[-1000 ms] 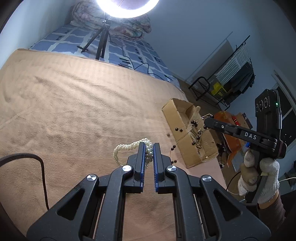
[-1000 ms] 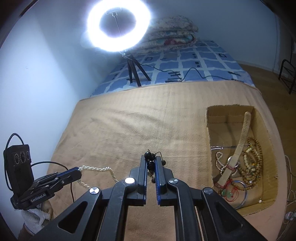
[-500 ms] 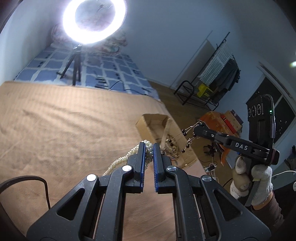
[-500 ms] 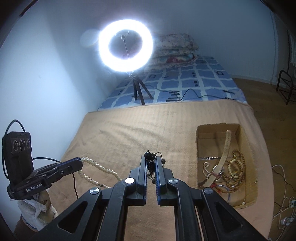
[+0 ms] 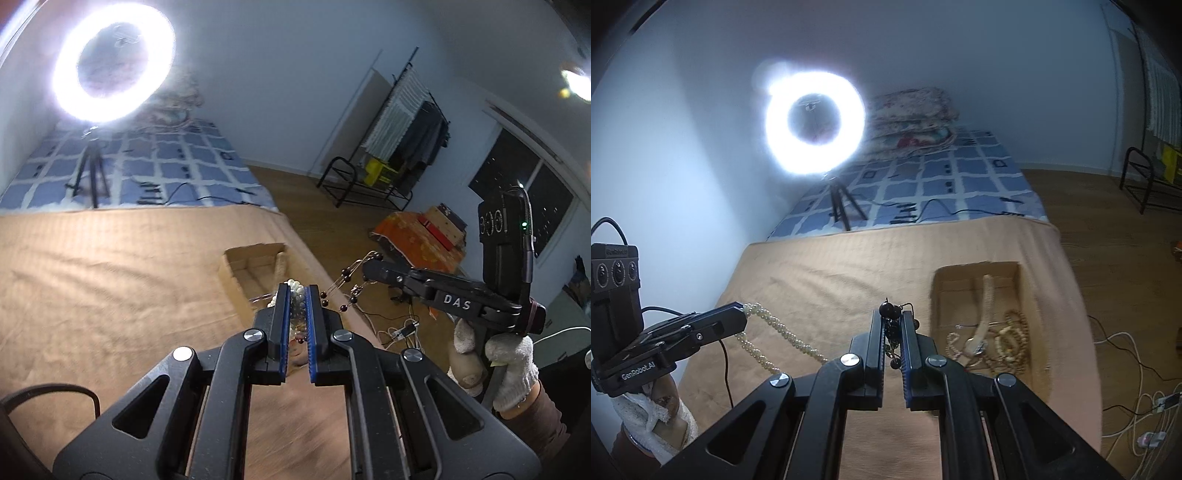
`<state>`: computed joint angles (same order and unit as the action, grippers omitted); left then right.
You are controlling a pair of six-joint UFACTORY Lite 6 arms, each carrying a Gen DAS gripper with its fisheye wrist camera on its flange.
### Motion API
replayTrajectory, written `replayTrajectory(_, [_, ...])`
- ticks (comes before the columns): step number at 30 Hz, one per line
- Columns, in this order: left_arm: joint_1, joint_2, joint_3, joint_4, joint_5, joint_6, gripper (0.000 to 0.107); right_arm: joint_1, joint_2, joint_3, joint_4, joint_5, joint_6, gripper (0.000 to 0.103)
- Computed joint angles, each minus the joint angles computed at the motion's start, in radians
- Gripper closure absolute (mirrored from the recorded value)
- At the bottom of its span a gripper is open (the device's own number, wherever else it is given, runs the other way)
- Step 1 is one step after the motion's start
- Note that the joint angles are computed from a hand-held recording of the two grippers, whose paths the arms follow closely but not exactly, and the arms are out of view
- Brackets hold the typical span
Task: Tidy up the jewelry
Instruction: 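Carry the pearl necklace and black-bead chain with both tools over the box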
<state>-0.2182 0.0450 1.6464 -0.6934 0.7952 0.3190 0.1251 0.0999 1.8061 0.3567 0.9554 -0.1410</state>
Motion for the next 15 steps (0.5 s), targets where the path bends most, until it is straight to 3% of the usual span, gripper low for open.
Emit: replayTrajectory(15, [-0.261, 0.451, 0.472, 0.143, -0.029, -0.222, 0.102, -0.227, 0.083, -0.084, 0.098, -0.035, -0.185, 0.098])
